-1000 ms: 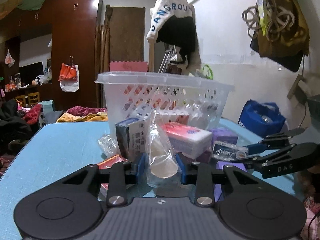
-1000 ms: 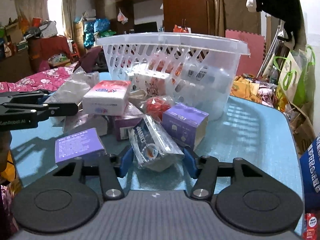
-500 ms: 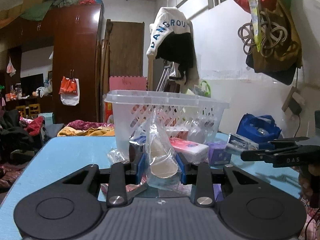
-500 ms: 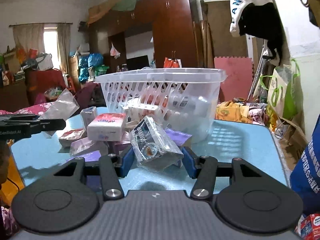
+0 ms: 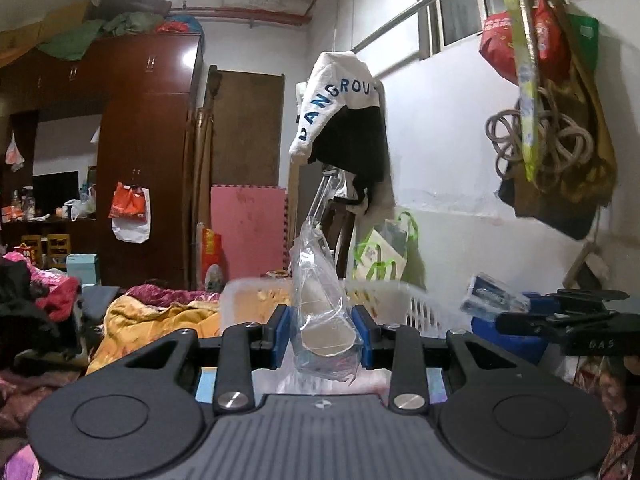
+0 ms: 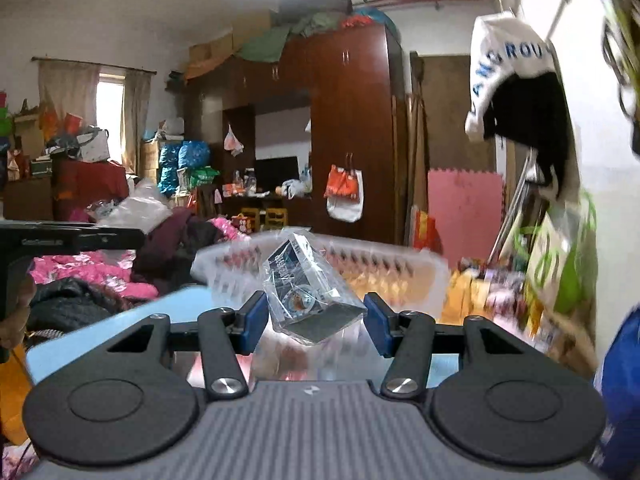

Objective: Organize objects
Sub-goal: 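Carry both items over the white basket and open both grippers, then move both grippers back to the item pile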

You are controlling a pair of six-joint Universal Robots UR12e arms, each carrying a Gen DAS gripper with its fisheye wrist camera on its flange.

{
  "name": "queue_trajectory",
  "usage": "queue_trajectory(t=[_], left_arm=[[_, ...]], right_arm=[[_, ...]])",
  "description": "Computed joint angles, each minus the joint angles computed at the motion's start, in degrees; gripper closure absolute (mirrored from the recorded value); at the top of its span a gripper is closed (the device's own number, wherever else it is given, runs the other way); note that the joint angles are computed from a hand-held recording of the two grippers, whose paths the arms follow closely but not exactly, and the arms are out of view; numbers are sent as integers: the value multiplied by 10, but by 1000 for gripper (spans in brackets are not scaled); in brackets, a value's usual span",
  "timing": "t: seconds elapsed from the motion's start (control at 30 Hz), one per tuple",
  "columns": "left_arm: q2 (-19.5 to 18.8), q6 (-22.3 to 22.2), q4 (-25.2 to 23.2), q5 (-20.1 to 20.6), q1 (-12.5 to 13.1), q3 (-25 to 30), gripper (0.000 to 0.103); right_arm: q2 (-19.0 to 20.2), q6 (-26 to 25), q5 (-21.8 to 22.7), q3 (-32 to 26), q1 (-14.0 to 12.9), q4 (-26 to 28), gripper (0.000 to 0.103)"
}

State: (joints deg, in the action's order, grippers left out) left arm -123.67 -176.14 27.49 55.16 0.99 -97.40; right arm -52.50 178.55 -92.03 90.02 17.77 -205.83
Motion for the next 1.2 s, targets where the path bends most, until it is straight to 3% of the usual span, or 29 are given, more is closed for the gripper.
queue_trajectory(t=[0.27, 0.33, 0.37, 0.43, 0.47, 0.6, 0.67, 0.73, 0.93, 1.03, 1.2], left_arm=[[-42, 30, -193, 70, -44, 127, 65], [-52, 36, -215, 77, -47, 142, 64], [-56, 39, -219, 86, -49, 147, 52], [-61, 53, -230, 109, -54, 152, 31], [-61, 56, -231, 115, -55, 152, 31], [-42, 43, -175, 85, -41, 110, 31], [-27, 41, -138, 66, -30, 73, 26], [-16, 43, -92, 40, -17, 32, 17], [-8, 38, -16, 12, 9, -57, 17], [-7, 49, -15, -5, 16, -83, 17], [-4, 94, -31, -11, 11, -101, 17]], right_arm=[[47, -17, -45, -124, 2, 141, 47], [53, -18, -46, -135, 0, 158, 46], [55, -17, -43, -137, -1, 167, 45], [56, -15, -52, -136, 0, 167, 28], [53, -18, -58, -127, 2, 156, 18], [30, -25, -51, -74, 6, 92, 5], [13, -3, -11, -34, 2, 53, 0], [2, 12, 33, 1, -3, 29, 0], [12, 23, 61, 72, 16, -47, 0], [21, 31, 87, 83, 17, -56, 0], [20, -20, 67, 75, 27, -2, 0]])
